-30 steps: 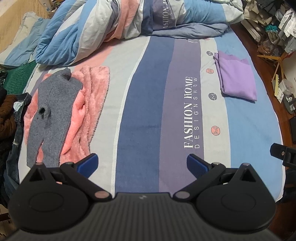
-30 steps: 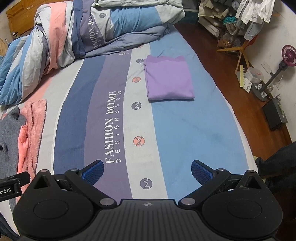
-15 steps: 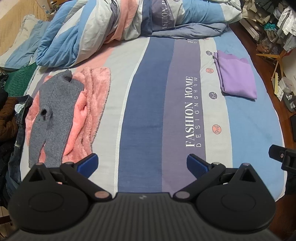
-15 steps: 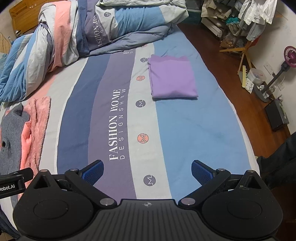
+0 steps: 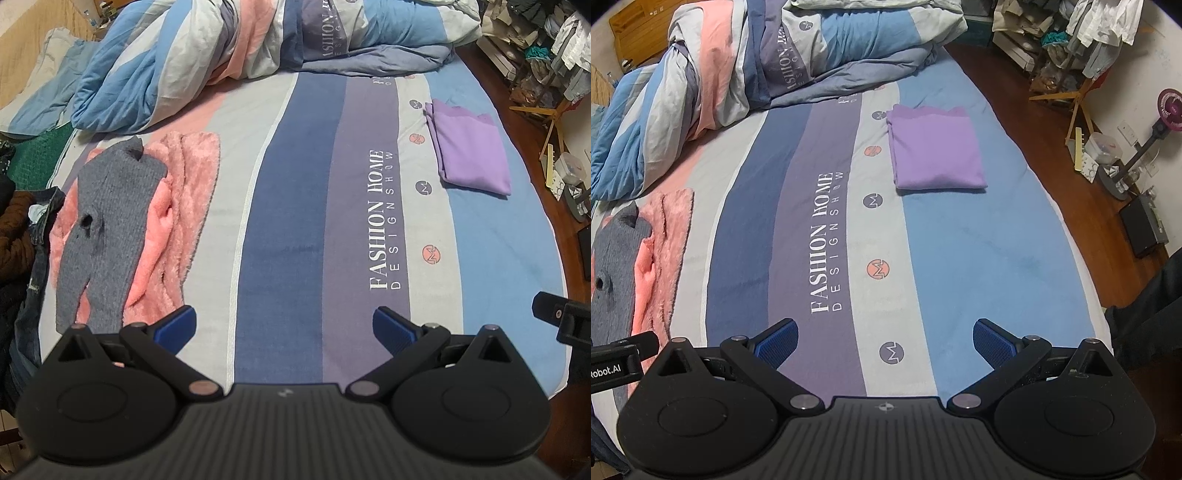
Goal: Fold clothes
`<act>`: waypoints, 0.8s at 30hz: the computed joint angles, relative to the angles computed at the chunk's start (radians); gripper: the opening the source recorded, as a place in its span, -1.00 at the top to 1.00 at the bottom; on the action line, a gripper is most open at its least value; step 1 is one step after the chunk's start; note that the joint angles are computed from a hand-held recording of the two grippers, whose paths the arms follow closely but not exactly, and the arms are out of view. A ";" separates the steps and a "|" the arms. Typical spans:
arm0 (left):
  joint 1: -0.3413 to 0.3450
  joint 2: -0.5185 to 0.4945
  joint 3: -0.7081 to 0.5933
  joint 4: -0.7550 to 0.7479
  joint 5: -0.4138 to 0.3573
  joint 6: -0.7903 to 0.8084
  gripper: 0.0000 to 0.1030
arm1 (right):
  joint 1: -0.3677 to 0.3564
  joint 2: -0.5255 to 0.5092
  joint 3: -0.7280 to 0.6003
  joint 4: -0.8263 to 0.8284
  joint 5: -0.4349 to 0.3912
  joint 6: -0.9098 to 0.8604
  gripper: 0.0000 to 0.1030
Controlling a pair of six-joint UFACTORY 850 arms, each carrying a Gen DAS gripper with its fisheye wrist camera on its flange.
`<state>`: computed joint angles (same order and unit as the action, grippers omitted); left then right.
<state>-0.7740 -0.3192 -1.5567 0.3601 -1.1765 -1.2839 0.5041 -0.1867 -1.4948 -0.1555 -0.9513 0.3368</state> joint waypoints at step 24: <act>-0.007 0.005 0.010 0.004 0.014 0.002 -0.99 | 0.006 0.002 0.002 0.000 -0.003 0.001 -0.98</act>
